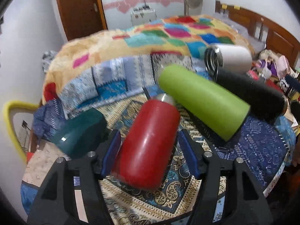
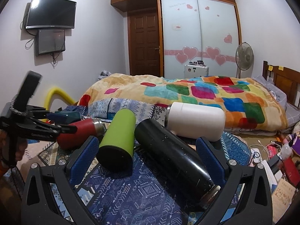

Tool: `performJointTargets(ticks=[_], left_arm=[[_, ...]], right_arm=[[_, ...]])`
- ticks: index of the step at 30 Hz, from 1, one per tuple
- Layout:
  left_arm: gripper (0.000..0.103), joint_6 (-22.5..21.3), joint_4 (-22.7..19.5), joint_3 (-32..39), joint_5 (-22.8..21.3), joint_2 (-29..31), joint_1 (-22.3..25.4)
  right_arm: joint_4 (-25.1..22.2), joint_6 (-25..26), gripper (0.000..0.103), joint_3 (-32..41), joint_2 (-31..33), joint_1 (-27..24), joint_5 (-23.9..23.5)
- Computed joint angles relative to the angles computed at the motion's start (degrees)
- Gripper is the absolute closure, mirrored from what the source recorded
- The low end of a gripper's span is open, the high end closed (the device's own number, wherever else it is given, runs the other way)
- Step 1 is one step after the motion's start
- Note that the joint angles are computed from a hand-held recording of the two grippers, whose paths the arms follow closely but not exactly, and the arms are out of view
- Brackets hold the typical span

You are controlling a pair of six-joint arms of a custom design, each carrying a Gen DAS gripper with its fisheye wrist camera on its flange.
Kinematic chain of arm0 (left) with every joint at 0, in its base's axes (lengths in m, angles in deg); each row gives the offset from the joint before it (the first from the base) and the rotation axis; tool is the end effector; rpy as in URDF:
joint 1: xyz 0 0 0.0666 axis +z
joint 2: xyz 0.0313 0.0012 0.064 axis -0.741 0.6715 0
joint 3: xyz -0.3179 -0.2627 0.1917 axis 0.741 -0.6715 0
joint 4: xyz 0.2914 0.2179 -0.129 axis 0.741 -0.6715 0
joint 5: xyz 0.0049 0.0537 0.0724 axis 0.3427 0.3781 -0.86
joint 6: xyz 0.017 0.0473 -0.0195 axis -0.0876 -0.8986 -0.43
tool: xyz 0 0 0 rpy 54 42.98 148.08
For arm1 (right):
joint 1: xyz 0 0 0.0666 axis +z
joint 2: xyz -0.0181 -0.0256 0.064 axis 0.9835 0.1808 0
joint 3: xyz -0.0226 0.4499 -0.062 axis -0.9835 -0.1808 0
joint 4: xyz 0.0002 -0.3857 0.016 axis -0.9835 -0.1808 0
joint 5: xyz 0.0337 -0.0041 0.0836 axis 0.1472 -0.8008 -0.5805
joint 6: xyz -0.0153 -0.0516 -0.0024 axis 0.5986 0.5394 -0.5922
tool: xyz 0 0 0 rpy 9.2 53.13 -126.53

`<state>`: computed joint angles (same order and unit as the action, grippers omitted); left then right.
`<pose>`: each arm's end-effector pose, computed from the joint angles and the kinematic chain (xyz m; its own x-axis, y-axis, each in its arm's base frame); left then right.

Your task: Flip cup upright

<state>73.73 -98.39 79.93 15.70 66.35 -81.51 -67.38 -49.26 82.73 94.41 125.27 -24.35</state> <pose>0.4002 -0.2549 0.4521 -0.7521 0.2029 -0.6270 0.2009 0.9767 0.0751 0.3348 0.3258 0.4746 -0.3829 -0.1063 -0.9177 -0.3980 0.9154 0.0600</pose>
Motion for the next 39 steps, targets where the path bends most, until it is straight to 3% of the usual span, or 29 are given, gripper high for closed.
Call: performJointTargets(ticks=[5,12,18,30,39], left_arm=[[0.03,0.6,0.2,0.5,-0.1,2.5,0.5],[0.028,-0.6,1.0,0.8,0.8,3.9,1.1],[0.04,0.0,2.9,-0.9,2.9,2.5,1.1],[0.041,5.6,0.1,-3.8,-4.1,-3.3,-4.3],[0.041,6.4,-2.8,-2.0,-10.8,-8.6,-11.0]], right_arm=[[0.1,0.2,0.0,-0.4,-0.2,-0.2,-0.1],[-0.5,-0.3,0.0,-0.3,0.6,-0.6,-0.9],[-0.3,-0.3,0.0,-0.7,0.5,-0.1,-0.6],[-0.9,-0.6,0.0,-0.8,-1.2,0.7,-0.1],[-0.4,-0.7,0.0,-1.2,-3.8,2.6,1.7]])
